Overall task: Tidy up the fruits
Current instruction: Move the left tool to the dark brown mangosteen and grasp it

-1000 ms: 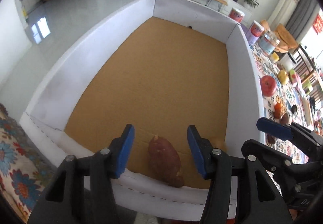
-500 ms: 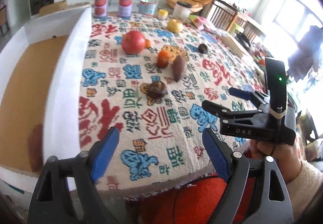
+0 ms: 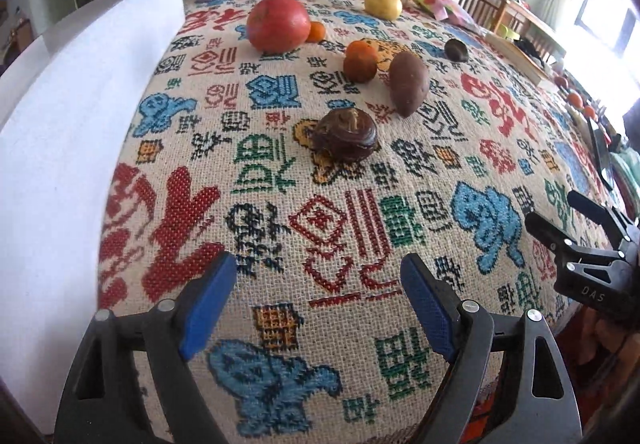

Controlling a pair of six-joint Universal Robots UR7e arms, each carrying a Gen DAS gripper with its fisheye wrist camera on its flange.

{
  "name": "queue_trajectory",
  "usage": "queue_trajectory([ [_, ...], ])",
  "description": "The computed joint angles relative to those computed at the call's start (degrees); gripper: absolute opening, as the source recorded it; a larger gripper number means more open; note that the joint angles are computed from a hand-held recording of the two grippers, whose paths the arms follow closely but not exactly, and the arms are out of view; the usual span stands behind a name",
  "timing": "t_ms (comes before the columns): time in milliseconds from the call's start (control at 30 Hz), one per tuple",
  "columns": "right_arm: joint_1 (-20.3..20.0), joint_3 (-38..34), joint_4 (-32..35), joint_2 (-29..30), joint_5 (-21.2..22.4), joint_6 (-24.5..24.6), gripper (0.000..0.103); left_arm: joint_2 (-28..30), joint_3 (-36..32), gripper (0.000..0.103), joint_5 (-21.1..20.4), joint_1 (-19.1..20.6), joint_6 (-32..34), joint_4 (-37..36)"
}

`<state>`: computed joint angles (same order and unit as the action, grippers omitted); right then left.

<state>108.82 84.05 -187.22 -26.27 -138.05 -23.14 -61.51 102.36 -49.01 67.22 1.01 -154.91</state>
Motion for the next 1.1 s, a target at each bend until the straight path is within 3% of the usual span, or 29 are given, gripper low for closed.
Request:
queue_trajectory([
  [167, -0.08, -0.61, -0.13, 1.03, 0.75, -1.42, 0.099, 0.61, 1.55, 0.090, 0.88, -0.22, 2.85, -5.24],
  [300, -0.50, -0.12, 1.24, 0.36, 1.59, 0.80, 0.103, 2.60, 2.37, 0.095, 4.75, -1.17, 7.43, -9.53],
  [400, -0.80, 0.34, 1.43, -0.05, 2.59, 1.64, 0.103, 2.76, 2.96, 0.096, 4.26, -0.96, 7.97, -12.38],
  [1100, -1.00, 1.02, -3.03, 0.47, 3.60, -0.67, 0.103, 2.74, 2.88, 0.097, 4.16, -0.90, 8.18, -12.50],
])
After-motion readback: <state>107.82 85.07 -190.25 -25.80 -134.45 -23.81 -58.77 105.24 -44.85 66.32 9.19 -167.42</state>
